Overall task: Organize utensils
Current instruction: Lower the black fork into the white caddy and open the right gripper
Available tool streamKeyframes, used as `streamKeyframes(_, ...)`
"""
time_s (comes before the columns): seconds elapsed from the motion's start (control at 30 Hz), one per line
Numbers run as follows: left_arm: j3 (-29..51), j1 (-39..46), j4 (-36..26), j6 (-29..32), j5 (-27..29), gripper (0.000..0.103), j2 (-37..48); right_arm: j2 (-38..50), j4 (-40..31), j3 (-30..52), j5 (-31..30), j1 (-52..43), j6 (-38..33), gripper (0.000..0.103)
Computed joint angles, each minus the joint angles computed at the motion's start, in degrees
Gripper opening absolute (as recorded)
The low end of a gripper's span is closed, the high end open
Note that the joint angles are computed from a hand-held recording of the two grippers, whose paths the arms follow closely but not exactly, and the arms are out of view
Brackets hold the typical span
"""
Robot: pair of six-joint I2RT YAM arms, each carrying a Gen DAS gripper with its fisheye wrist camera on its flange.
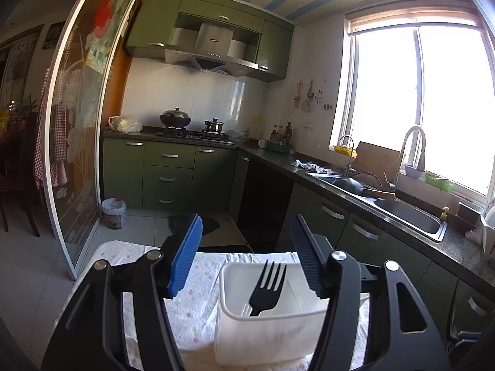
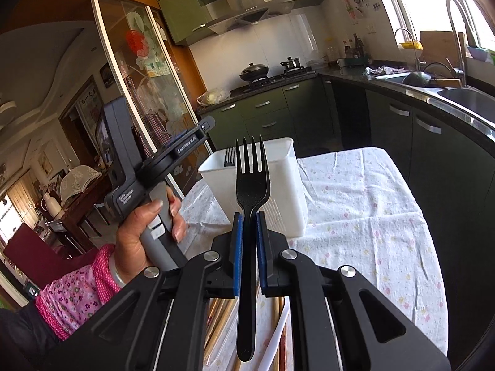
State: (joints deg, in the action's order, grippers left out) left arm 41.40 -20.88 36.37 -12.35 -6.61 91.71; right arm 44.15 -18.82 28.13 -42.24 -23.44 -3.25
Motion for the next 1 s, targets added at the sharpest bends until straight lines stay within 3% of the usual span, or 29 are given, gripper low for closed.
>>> streamKeyframes(0.2, -15.3, 0.2, -1.0, -1.4, -2.1, 0.058, -14.5, 7.8, 24.3, 3.1, 12.0, 10.5, 11.2, 0.009)
streamKeyframes(0.37, -24.0, 0.7, -4.8, 2.0, -1.9, 0.059, -26.0, 22.3, 40.2, 9.3, 26.4, 19.6, 12.7, 0.010)
streamKeyframes(0.5, -25.4, 2.4, -10.1, 3.7, 0.2, 0.059, -32.3, 35.1, 44.3, 17.0, 34.1, 23.7, 10.9, 0.010)
streamKeyframes(0.67, -24.4, 6.0, -14.0, 4.0, 4.2, 0.062, -34.5, 43.8, 45.4, 21.2, 36.6, 25.1, 10.0, 0.010)
streamKeyframes(1.0, -22.1, 4.8, -16.6, 3.4, 4.4, 0.062, -32.5, 43.7, 51.5, 11.3, 34.1, 23.7, 8.4, 0.011)
